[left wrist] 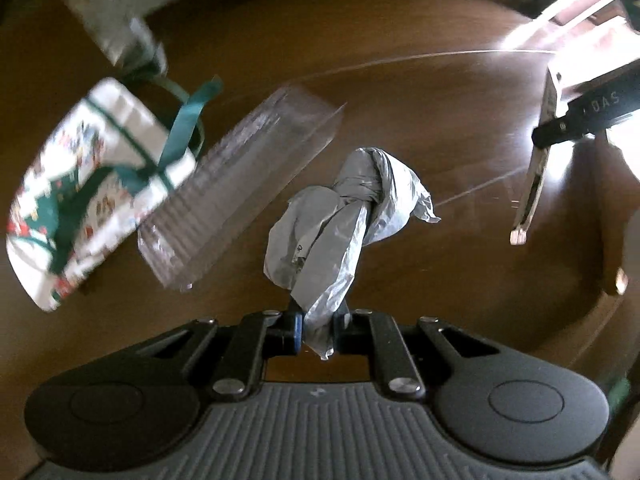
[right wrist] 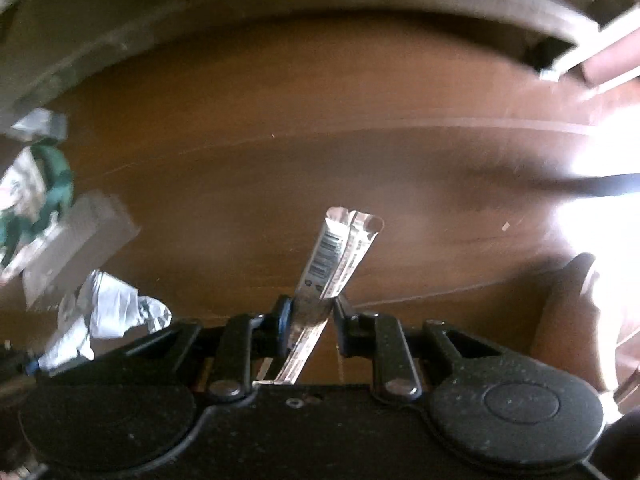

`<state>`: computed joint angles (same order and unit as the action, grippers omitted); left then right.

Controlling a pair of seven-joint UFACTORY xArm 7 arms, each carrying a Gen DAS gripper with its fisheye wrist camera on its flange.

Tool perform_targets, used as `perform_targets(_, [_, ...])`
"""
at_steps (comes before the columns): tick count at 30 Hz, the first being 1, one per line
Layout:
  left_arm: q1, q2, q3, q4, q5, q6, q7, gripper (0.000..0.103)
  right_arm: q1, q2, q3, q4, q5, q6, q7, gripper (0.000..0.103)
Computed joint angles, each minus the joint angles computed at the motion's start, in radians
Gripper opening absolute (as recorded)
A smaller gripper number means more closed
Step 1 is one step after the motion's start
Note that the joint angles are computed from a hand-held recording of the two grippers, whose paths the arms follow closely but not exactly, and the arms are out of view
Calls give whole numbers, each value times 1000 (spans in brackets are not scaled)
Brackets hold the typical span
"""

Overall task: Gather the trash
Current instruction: 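Lift and carry the grey bag and snack wrapper to the teal bin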

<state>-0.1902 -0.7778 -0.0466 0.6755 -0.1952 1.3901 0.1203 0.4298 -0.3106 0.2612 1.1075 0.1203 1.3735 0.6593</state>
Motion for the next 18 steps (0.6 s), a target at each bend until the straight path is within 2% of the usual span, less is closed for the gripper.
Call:
perform_targets(3, [-25, 12, -2, 78, -6, 35, 30, 12, -6, -42, -14, 37, -19, 30, -44, 21])
perform_targets(9, [-57, 90, -28, 290, -6, 41, 86, 12, -44, -131, -34, 132, -67, 57, -159, 21])
perform_targets(13, [-61, 153, -54, 460, -8, 55, 64, 12, -76, -174, -37, 222, -108, 78, -250, 21])
perform_targets(18, [-68, 240, -108, 708, -4, 104, -29, 12, -126, -219, -63, 382, -114, 138, -362, 21])
